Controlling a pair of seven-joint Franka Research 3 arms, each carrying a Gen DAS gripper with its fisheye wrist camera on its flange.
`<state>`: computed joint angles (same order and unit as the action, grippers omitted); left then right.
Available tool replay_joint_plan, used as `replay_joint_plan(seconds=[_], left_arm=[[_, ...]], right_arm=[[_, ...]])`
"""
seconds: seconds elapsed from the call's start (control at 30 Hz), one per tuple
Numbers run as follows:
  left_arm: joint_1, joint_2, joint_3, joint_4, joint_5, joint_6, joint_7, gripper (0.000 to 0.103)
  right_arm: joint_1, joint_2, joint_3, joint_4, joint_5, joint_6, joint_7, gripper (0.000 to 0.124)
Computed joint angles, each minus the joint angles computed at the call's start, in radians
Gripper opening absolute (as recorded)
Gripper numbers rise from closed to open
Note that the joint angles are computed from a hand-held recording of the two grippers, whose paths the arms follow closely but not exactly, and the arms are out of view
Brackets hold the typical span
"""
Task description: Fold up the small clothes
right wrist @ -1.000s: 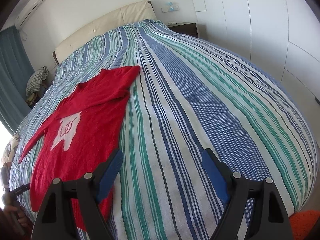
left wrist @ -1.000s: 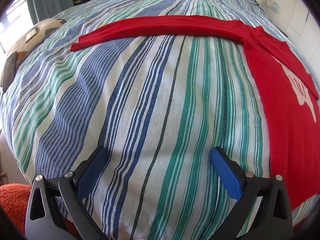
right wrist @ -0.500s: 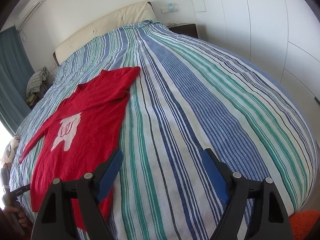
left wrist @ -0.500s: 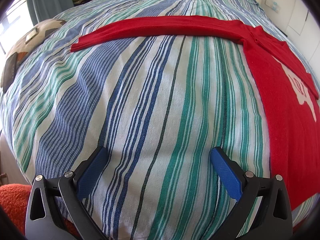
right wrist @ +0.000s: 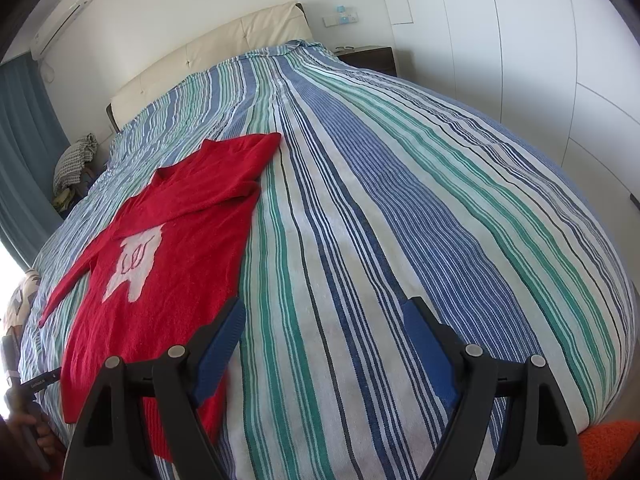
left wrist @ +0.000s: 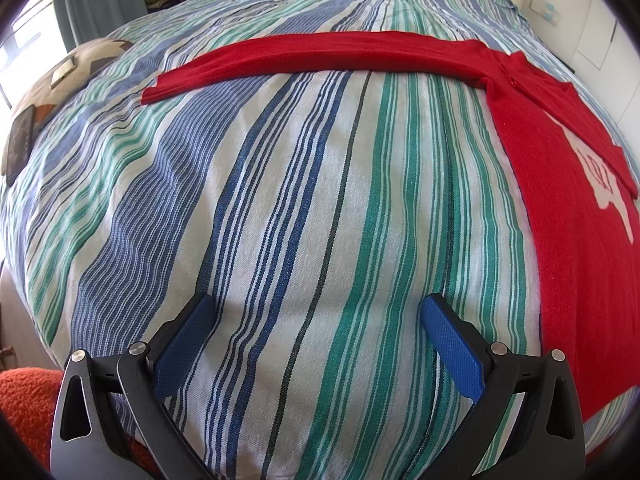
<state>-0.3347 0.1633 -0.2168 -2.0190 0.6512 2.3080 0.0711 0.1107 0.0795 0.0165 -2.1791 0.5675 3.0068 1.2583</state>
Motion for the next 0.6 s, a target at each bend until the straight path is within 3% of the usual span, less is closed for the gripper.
replay_joint_plan(seconds=[0.17, 0.23, 0.33, 0.43, 0.6], left_arm=[[0.011, -0.039, 0.0, -0.029, -0.03, 0.035, -0.009, 0.102], [0.031, -0.083, 0.004, -0.08, -0.05, 0.124, -0.026, 0.102], [0.091, -0.162, 0.035, -0.173, -0.028, 0.32, -0.101, 0.102], [0.178, -0.207, 0.073, -0.223, -0.009, 0.421, -0.217, 0.102], [0.297, -0.143, 0.126, -0.253, -0.232, 0.559, -0.163, 0.1]], right_arm=[[-0.002, -0.001, 0.004, 0.001, 0.018, 0.0, -0.017, 0.081], [-0.001, -0.002, 0.004, 0.0, 0.023, -0.001, -0.02, 0.081], [-0.002, 0.001, 0.004, 0.003, 0.036, -0.004, -0.025, 0.081], [-0.002, 0.01, 0.001, 0.013, 0.028, -0.015, -0.019, 0.081], [-0.001, 0.021, 0.005, 0.024, 0.025, -0.02, -0.024, 0.081]])
